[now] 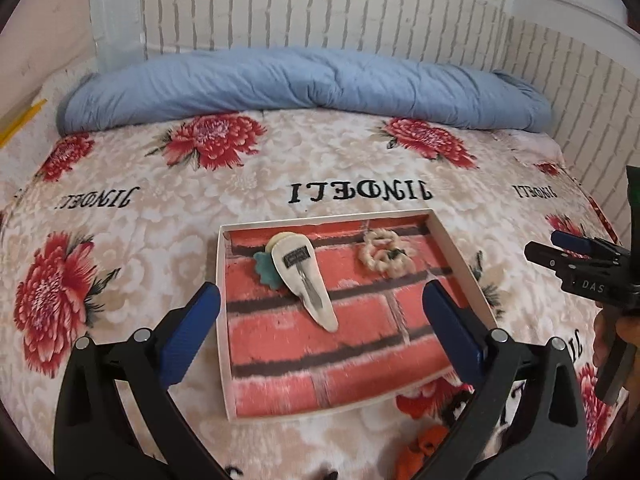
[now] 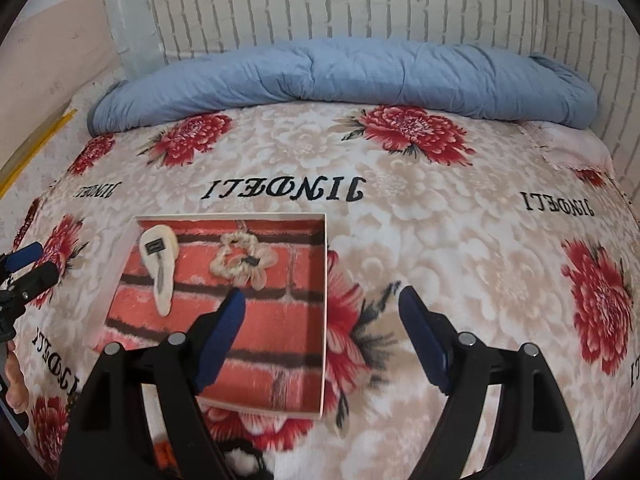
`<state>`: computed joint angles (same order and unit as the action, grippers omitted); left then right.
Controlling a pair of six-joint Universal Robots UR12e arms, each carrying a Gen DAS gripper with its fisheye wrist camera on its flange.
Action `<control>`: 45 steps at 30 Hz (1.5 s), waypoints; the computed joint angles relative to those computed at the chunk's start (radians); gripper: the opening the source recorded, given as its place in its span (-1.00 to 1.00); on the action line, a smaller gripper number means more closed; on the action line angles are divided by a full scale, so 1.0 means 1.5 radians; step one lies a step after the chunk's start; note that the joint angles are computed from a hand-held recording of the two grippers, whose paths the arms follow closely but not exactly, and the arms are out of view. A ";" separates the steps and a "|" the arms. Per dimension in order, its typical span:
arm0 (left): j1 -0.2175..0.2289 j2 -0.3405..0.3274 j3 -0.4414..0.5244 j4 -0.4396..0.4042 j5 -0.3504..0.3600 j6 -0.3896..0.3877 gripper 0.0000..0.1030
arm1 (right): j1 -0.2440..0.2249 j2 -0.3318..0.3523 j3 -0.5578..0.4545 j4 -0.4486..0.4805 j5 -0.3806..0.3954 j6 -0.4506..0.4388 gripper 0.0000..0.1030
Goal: Organize jewelry
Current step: 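Withdraw both tools from the tray toward the remaining jewelry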
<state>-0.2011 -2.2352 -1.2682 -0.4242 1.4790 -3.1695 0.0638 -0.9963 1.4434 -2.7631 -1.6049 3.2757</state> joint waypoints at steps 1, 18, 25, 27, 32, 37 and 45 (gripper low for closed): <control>-0.001 0.008 -0.015 0.013 0.000 0.000 0.90 | 0.002 -0.009 0.019 -0.019 -0.004 0.002 0.51; -0.023 0.109 -0.275 0.192 0.032 -0.058 0.90 | 0.021 -0.099 0.281 -0.297 -0.101 0.006 0.76; -0.038 0.123 -0.343 0.253 0.044 -0.063 0.90 | 0.037 -0.108 0.343 -0.388 -0.150 -0.020 0.76; -0.045 0.124 -0.358 0.277 0.057 -0.060 0.90 | 0.039 -0.108 0.354 -0.399 -0.154 -0.020 0.76; -0.056 0.127 -0.382 0.308 0.070 -0.040 0.90 | 0.039 -0.108 0.374 -0.408 -0.155 -0.021 0.76; -0.055 0.130 -0.392 0.304 0.051 -0.050 0.90 | 0.041 -0.109 0.385 -0.409 -0.153 -0.019 0.76; -0.055 0.122 -0.397 0.275 0.045 -0.076 0.90 | 0.039 -0.106 0.397 -0.404 -0.155 -0.011 0.76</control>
<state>-0.2843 -2.0520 -1.8642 -0.0114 1.5461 -3.2832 0.1230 -1.1558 2.0386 -3.3683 -1.8372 3.2585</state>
